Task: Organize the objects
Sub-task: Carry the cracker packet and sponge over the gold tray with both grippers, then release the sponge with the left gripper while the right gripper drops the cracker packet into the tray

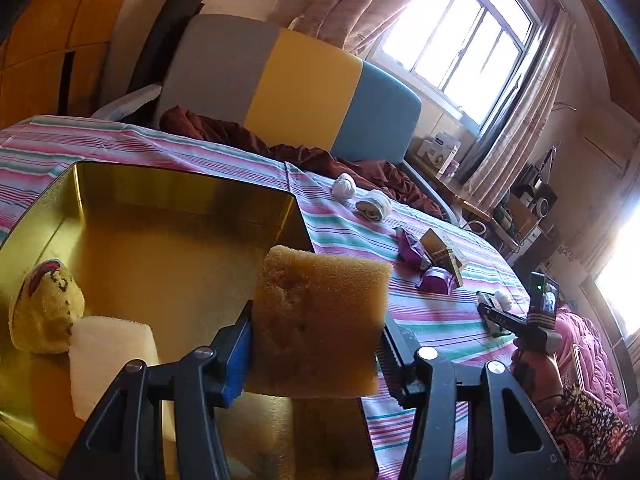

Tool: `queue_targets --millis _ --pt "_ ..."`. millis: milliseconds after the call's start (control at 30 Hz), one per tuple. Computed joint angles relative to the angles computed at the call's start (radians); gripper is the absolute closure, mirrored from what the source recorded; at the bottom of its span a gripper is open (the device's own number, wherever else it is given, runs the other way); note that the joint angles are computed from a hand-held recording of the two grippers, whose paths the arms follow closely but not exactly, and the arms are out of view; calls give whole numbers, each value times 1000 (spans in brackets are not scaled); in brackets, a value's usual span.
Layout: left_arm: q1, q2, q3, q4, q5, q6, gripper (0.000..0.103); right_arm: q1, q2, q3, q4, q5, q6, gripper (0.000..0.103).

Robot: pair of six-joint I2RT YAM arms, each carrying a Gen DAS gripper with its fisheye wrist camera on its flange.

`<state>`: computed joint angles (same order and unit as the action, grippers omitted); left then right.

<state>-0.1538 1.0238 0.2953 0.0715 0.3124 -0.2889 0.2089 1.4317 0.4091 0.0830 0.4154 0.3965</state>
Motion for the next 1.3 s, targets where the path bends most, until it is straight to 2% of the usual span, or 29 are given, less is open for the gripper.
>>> queue_targets --millis 267,467,600,867,1100,1300 --pt "121 37 36 -34 52 33 48 186 -164 -39 -81 51 124 60" --pt "221 93 64 -65 100 57 48 453 -197 11 -125 113 267 60" --pt "283 159 135 -108 101 94 48 609 -151 86 -120 149 320 60" --pt "392 362 326 -202 90 157 48 830 20 289 -88 147 330 60" --pt "437 525 460 -269 89 164 47 923 185 476 -86 98 276 60" --pt "491 633 535 -314 118 109 43 957 291 601 -94 68 232 60"
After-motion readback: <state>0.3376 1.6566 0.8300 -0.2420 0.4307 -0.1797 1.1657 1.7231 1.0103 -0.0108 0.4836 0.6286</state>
